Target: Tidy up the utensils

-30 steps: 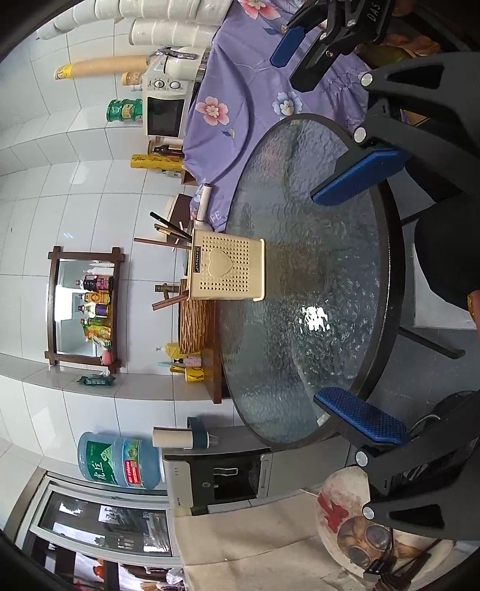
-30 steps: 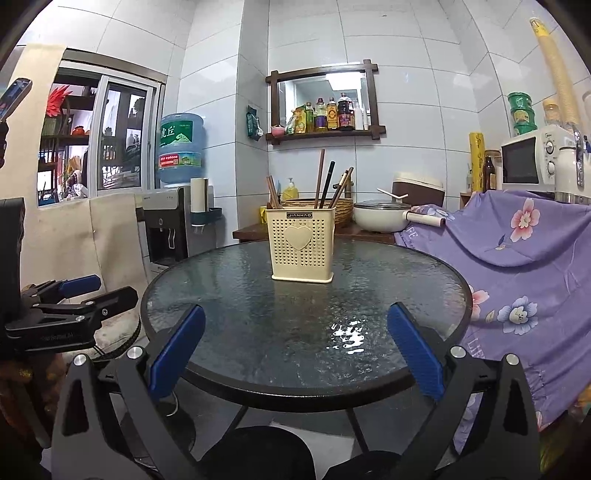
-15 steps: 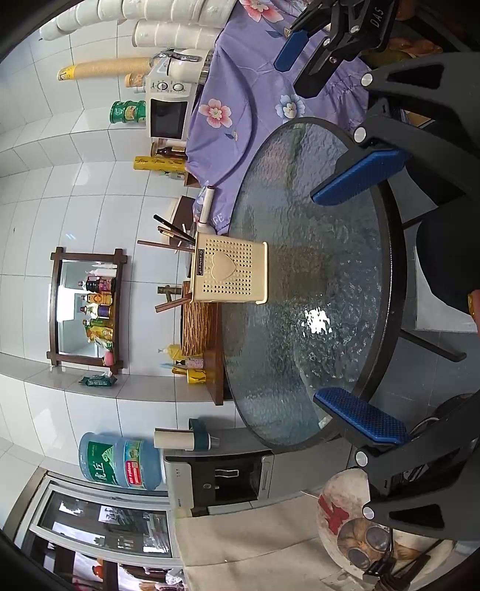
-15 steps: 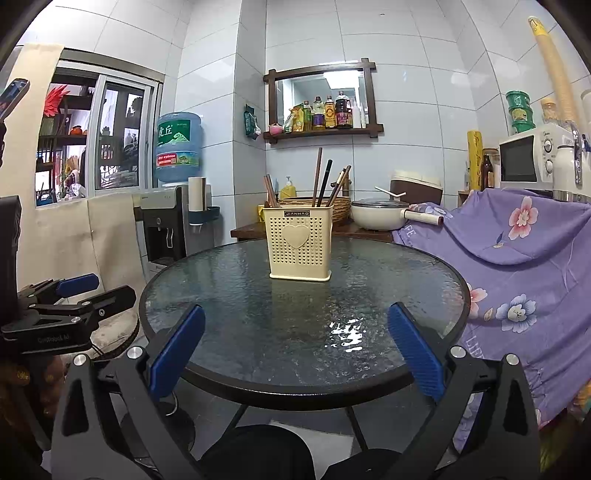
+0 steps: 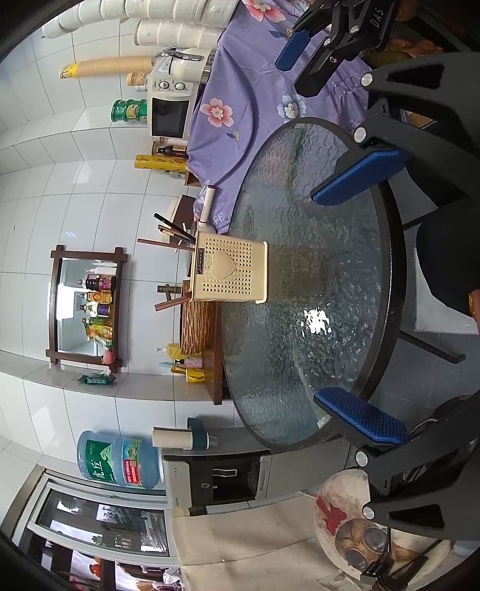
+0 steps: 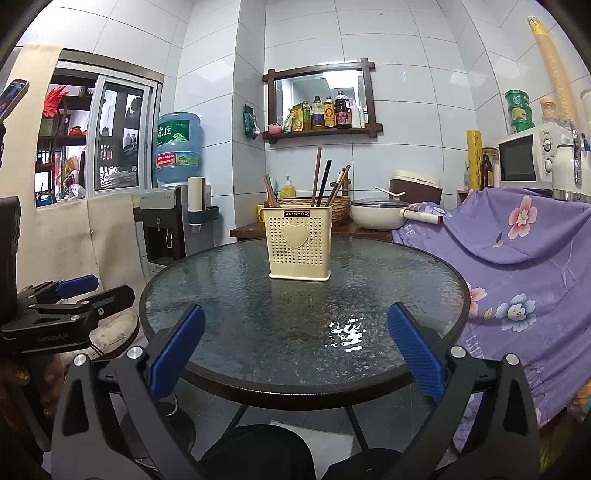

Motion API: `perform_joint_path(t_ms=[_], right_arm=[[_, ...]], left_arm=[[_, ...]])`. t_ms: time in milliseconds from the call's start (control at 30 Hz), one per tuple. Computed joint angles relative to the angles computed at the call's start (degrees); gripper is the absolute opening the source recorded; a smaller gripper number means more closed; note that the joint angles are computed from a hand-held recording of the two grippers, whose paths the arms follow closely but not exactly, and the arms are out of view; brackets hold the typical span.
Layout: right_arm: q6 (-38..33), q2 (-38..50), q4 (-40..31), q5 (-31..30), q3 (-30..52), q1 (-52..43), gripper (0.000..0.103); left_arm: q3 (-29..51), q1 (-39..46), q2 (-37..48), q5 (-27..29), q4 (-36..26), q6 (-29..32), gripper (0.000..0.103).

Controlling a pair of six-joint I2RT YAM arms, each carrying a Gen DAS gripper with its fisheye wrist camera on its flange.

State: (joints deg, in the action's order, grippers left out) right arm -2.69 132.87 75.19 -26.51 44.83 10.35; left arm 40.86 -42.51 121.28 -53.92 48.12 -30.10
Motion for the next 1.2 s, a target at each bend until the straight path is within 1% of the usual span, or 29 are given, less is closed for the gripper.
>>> perform_joint_path(t_ms=[500, 1200], right_arm=[[-0.1, 0.2, -0.3, -0.1, 0.2, 0.1, 0.097], [-0.3, 0.1, -1.4, -0.3, 0.5, 0.5, 0.097]], left_arm=[[-0.4, 0.2, 0.0, 0.4, 0.7, -0.2, 0.097], [0.0, 0.1, -0.9, 0.9, -0.5, -1.1, 0.097]])
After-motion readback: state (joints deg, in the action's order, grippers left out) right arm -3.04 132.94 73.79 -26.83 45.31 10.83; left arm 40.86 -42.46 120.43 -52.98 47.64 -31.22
